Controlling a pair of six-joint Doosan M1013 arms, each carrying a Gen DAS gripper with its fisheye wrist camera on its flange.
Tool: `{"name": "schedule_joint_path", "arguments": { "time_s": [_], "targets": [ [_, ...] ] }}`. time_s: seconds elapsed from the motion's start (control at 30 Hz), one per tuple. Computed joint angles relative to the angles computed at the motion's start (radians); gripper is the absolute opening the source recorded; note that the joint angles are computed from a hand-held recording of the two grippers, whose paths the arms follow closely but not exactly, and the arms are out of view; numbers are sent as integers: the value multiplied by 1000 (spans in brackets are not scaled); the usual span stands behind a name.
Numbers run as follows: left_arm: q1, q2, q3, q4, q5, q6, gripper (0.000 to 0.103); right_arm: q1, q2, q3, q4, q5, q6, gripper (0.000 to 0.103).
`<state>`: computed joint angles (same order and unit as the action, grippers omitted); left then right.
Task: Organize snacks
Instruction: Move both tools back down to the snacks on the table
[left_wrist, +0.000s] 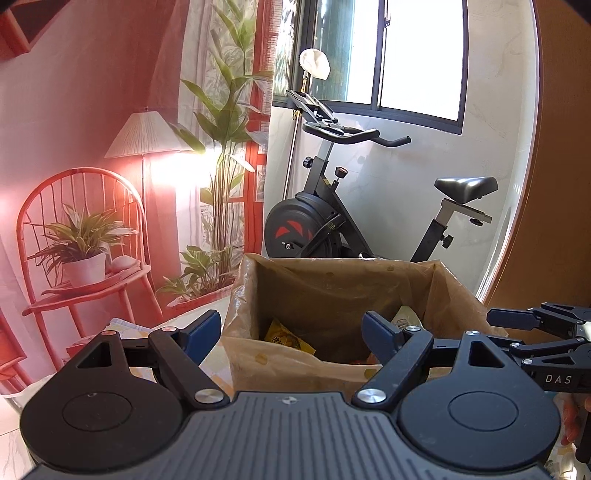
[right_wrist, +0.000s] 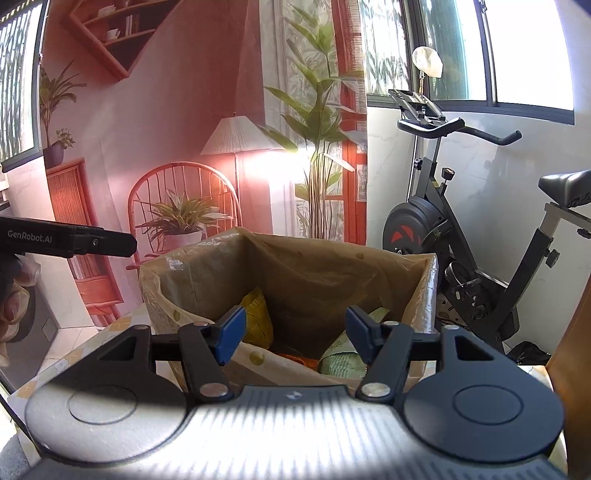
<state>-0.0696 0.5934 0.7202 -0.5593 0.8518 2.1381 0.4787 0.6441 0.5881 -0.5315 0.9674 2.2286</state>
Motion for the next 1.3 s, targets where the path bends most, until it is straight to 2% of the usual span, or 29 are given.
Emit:
{"name": "schedule_joint_path", "arguments": {
  "time_s": [0.13,0.37,0.53,0.9,1.3],
  "targets": [
    [21,-60,118,-26,-77,36,85,16,-39,77,-3,-42,-12,64],
    [47,-128,260,-13,-168,16,85,40,-95,207,2,-116,-6,74],
    [52,-159,338,29,-204,-5,85,50,-109,263,49,-118,-18,78],
    [59,-192,447,123,-163,-147,84,73,-121,345,86,-107,-53,79],
    [54,-213,499,129,-185,-138,83,81,-148,422,110,-106,-21,79]
  ]
}}
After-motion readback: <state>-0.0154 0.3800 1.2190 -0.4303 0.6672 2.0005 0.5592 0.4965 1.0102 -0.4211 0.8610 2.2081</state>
